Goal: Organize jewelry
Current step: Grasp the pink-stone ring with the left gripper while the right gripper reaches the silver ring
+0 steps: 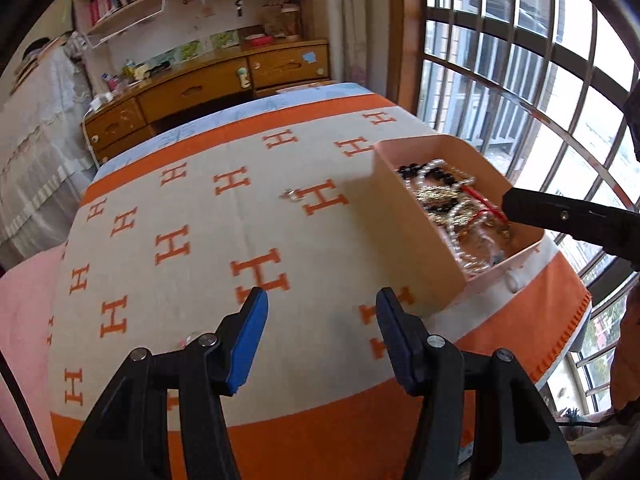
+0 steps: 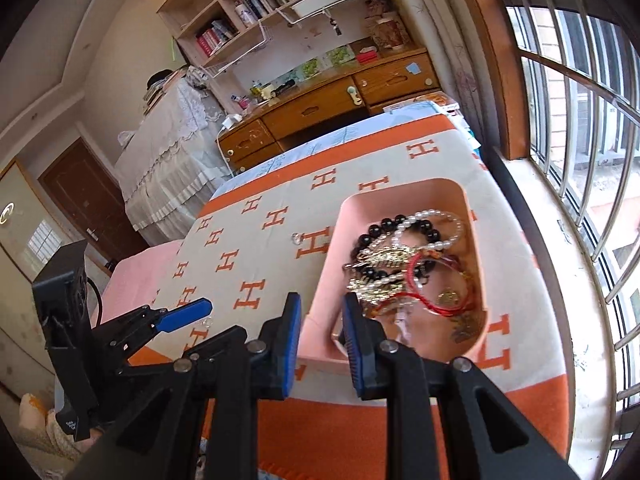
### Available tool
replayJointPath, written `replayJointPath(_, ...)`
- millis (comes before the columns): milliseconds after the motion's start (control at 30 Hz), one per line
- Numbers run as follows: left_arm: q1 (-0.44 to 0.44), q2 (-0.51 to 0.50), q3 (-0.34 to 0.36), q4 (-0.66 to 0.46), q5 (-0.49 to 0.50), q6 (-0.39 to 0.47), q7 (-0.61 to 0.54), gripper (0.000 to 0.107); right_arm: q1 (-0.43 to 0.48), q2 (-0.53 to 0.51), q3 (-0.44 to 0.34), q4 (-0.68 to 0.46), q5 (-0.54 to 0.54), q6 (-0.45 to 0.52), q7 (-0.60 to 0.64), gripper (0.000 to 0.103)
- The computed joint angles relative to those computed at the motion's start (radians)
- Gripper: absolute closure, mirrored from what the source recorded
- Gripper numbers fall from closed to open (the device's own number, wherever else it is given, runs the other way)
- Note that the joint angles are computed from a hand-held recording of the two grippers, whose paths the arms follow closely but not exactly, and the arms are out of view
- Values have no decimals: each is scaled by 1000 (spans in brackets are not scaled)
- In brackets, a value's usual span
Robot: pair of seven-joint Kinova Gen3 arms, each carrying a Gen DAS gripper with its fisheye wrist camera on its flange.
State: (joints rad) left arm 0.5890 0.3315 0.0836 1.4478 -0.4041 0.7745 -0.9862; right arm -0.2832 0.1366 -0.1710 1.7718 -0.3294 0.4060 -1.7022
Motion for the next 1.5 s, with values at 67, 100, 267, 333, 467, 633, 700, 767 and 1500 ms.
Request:
replayJointPath(67, -15, -30, -27, 52, 21, -18, 2, 53, -20, 22, -9, -30, 14, 16, 0, 82)
replayJointPath(100, -9, -41, -56, 74, 34, -27, -13, 53, -28, 36, -15, -48, 18, 27, 3, 82)
replayJointPath(267, -156, -95, 26, 170, 39, -85, -186, 53, -82, 103, -24, -137, 64, 93, -13, 82)
replayJointPath(333, -249, -103, 115, 195, 31, -112, -267, 53, -100, 128, -23, -173, 78, 123, -27, 82)
replayJointPath(467, -434, -85, 301, 223, -4, -149, -430, 58, -147, 158, -6, -213, 126, 153, -81, 82)
replayJointPath(633, -666, -28, 513, 195, 80, -123, -633, 68, -198, 180, 18, -250, 199, 183, -169, 82)
replayJointPath(700, -758, -7, 594, 185, 119, -109, -714, 68, -209, 192, 21, -264, 217, 192, -194, 82)
replayJointPath(767, -830, 18, 660, 171, 151, -91, -796, 70, -215, 213, 21, -289, 228, 212, -213, 82)
replayJointPath(1500, -388, 37, -31, 77, 722, -21, -1318, 99, -268, 372, 85, -485, 298, 367, -414, 82)
